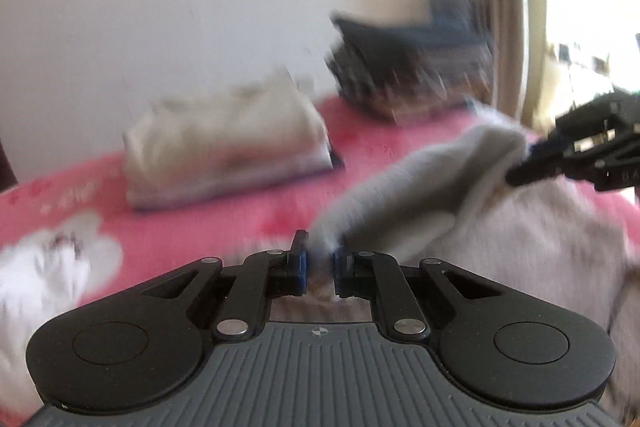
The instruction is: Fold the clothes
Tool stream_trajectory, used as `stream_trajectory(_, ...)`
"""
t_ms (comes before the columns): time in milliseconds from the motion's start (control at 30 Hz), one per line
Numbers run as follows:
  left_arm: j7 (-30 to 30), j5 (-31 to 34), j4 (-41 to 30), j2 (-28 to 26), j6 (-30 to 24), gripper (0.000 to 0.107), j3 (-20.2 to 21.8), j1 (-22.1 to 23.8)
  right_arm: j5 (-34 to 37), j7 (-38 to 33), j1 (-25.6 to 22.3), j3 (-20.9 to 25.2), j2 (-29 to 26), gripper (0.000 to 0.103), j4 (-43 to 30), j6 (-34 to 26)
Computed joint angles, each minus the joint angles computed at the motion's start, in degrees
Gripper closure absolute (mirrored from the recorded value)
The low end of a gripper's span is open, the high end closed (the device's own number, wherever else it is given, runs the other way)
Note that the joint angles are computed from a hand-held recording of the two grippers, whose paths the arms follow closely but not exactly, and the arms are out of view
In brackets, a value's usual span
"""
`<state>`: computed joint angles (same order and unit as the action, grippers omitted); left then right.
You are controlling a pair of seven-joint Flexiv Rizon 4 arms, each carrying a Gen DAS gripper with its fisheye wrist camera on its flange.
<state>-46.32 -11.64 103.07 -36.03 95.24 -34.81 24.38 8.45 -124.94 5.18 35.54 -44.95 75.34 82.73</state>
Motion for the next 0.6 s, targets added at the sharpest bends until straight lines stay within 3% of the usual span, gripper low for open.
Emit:
stream_trajectory(67, -0.66, 0.20, 2.20, 1.34, -0.33, 0.090, 4.23, -2.48, -3.28, -1.13, 3.10, -5.11, 2.89, 0.093, 5.67, 1.26)
stream_trajectory(133, -2.29, -0.29, 4.26, 1.98, 1.11, 0.084, 5.76, -3.28, -7.92, -1.02, 7.80, -11.93, 4.77, 0.093, 10.65, 3.96)
stream_trajectory(233, -6.42, -2.71, 7.21, 3.47, 1.03, 0.082, 2.49, 0.32, -12.51, 1.88, 14.55, -21.46, 6.83, 0.091, 16.17, 9.36)
stream_trajectory(300, -9.77, -3.60, 9.40, 4.58, 2.42, 0.080, -0.22, 3.31, -13.74, 3.93, 16.11, -23.92, 7.99, 0.089, 18.10, 10.80)
stream_trajectory(400, -15.46, -3.60, 11.83, 5.00, 6.13, 0.079, -5.55, 8.49, -14.23, 6.08, 12.82, -20.56, 9.87, 0.089, 19.97, 10.63)
stream_trajectory(500, -21.23, -3.70, 10.29, 2.41, 8.13, 0.072, -10.66, 11.90, -11.95, 10.49, 6.52, -13.45, 10.75, 0.089, 19.34, 9.09)
stream_trajectory(567, -24.93, -5.00, 7.40, 0.48, 6.48, 0.068, -11.36, 11.51, -9.25, 14.57, 1.50, -7.26, 9.91, 0.088, 16.72, 6.49)
stream_trajectory(600, -27.06, -6.34, 5.63, -0.28, 4.19, 0.067, -11.36, 11.06, -7.58, 17.24, -0.04, -5.20, 8.96, 0.083, 14.37, 4.25)
